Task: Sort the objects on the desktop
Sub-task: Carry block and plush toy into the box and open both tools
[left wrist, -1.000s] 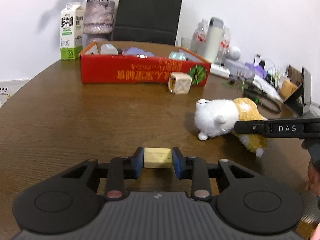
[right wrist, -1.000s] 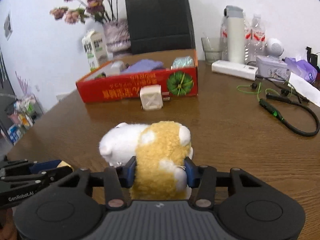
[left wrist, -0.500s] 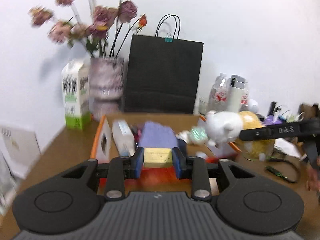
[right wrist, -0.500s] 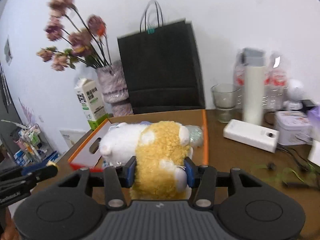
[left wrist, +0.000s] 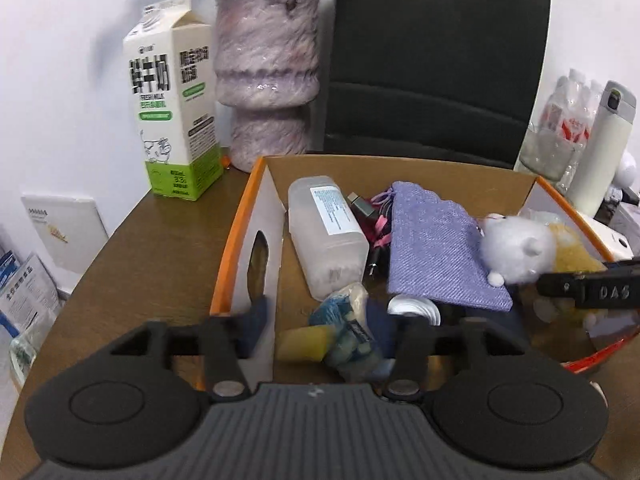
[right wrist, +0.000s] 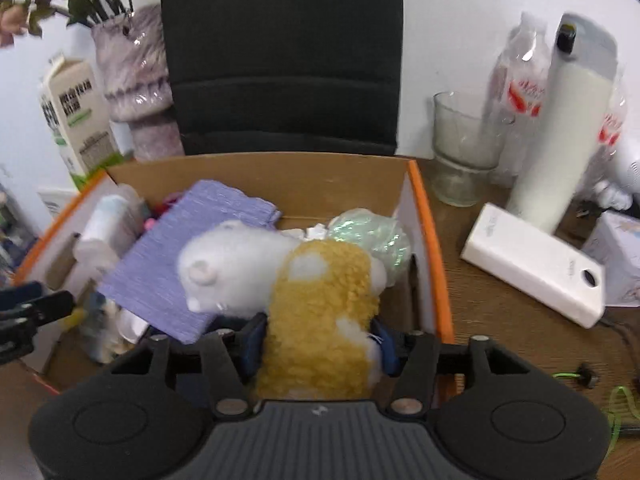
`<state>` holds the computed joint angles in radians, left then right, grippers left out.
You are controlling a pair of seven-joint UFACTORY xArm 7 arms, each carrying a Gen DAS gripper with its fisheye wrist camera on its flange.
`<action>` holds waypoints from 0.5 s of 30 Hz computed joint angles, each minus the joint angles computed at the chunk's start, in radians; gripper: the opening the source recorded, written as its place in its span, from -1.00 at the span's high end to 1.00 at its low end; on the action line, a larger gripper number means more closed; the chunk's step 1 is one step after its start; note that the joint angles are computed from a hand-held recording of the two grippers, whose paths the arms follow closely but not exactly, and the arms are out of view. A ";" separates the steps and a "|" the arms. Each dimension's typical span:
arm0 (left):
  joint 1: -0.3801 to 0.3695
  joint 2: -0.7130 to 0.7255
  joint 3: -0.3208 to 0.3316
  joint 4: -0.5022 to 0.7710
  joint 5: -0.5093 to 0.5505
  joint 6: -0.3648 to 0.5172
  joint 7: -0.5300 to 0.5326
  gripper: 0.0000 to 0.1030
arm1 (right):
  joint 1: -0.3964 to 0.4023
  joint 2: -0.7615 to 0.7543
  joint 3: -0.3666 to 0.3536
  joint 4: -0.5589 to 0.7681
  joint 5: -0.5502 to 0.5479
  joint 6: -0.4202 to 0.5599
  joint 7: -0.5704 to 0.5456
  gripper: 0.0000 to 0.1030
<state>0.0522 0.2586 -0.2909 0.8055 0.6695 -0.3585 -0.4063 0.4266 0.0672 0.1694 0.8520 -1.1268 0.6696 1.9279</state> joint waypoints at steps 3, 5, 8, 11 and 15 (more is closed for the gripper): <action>-0.018 -0.025 0.024 -0.055 -0.003 -0.078 0.003 -0.56 | 0.013 -0.026 0.011 -0.019 -0.033 0.038 0.056 -0.38; -0.019 -0.034 0.024 -0.049 0.045 -0.073 -0.037 -0.63 | 0.015 -0.061 0.021 -0.037 -0.050 0.062 0.103 -0.47; -0.019 -0.057 0.029 -0.047 0.115 -0.072 -0.104 -0.73 | 0.007 -0.122 0.041 -0.056 -0.038 0.060 0.108 -0.60; -0.016 -0.087 0.037 -0.045 0.174 -0.052 -0.189 -0.96 | -0.005 -0.145 0.059 -0.046 0.014 0.045 0.020 -0.69; -0.008 -0.128 0.059 -0.051 0.288 -0.028 -0.320 -1.00 | -0.005 -0.162 0.091 -0.046 0.025 0.035 0.012 -0.75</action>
<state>0.0437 0.1308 -0.2314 0.7544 0.9571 -0.3868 -0.7264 0.4218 -0.0953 0.2605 0.8055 -1.1017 0.7043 1.9395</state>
